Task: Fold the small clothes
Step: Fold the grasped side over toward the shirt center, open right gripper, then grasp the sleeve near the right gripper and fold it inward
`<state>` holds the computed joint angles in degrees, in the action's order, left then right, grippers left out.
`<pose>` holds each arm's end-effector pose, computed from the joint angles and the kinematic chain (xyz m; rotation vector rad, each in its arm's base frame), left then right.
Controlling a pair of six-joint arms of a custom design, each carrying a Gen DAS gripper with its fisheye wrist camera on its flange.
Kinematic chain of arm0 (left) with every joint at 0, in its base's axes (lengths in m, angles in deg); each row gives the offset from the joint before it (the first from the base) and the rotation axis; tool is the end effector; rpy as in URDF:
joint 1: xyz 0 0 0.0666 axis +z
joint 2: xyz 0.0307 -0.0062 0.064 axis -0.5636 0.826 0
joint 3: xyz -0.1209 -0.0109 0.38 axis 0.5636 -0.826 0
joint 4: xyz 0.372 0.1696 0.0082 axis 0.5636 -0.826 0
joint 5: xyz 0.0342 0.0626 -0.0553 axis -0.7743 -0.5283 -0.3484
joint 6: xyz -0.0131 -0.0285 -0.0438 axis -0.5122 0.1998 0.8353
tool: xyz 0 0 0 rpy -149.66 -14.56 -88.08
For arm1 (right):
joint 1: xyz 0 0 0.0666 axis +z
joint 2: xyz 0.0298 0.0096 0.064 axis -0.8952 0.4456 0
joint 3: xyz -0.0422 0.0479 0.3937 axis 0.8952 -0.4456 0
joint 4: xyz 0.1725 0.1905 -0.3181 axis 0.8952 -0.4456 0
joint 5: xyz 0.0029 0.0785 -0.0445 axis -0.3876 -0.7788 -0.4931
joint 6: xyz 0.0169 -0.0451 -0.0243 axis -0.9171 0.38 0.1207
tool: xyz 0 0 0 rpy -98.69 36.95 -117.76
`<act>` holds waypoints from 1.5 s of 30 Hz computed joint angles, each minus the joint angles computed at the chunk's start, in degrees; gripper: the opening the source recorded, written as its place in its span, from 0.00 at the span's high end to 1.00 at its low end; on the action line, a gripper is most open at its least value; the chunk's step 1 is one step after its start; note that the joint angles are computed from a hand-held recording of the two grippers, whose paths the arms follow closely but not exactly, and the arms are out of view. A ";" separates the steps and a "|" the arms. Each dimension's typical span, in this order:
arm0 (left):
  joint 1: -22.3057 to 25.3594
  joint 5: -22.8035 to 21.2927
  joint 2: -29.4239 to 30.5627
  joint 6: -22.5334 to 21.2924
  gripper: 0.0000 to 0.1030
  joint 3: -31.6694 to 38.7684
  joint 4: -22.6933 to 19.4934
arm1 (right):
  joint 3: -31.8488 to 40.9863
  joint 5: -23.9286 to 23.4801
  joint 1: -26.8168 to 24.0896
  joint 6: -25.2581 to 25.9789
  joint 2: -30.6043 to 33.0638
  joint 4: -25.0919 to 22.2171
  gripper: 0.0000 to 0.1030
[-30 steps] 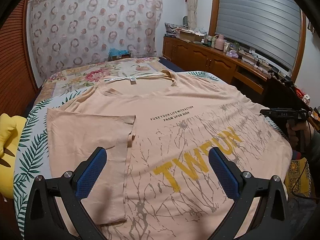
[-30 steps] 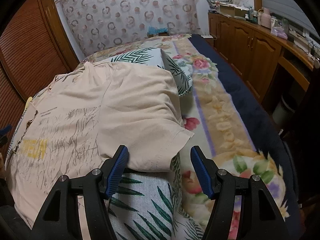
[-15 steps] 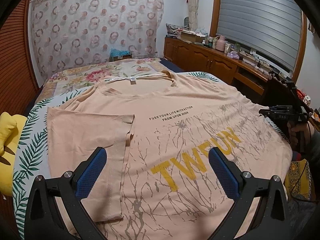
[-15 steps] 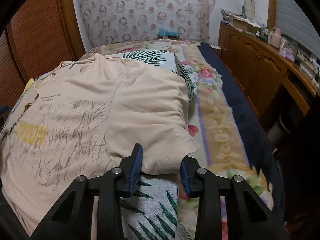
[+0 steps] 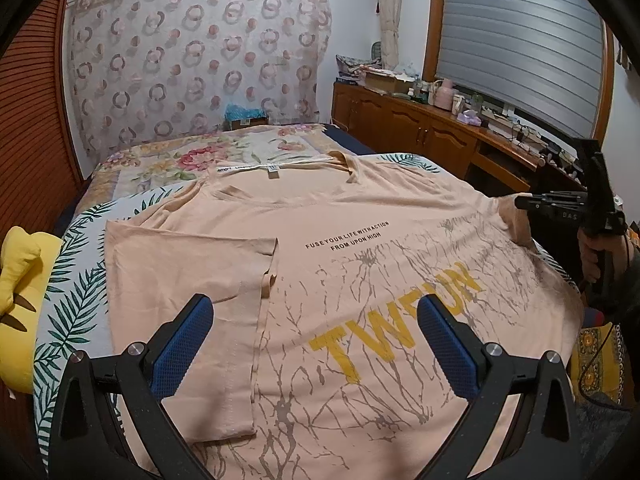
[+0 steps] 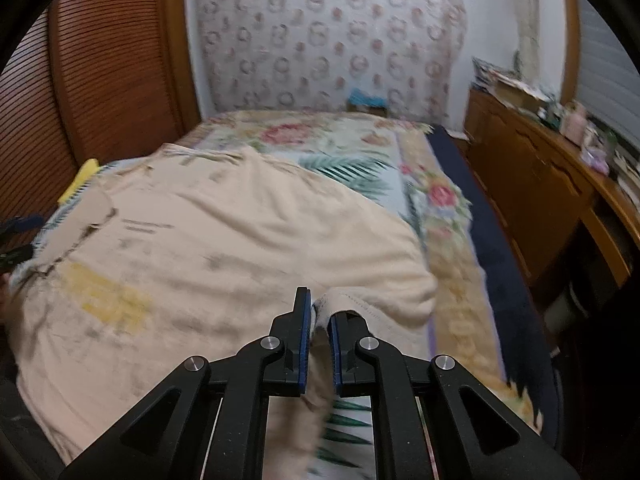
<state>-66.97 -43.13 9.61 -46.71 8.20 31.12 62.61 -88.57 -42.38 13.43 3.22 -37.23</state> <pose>0.3979 -0.2439 0.4517 0.1028 2.2383 -0.1774 0.5148 0.2031 0.5053 -0.5872 2.1700 0.2714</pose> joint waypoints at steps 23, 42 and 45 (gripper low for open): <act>0.08 0.91 -0.01 1.77 0.01 -0.91 0.80 | -3.99 -1.67 5.36 0.20 -1.53 -3.82 0.50; -2.03 2.44 0.62 2.41 0.01 -1.63 -0.01 | -1.35 8.41 1.35 -3.09 2.20 -2.28 0.47; -2.32 2.47 0.96 2.35 0.01 -1.56 -0.39 | 0.95 7.82 1.50 -3.76 4.26 -3.77 0.47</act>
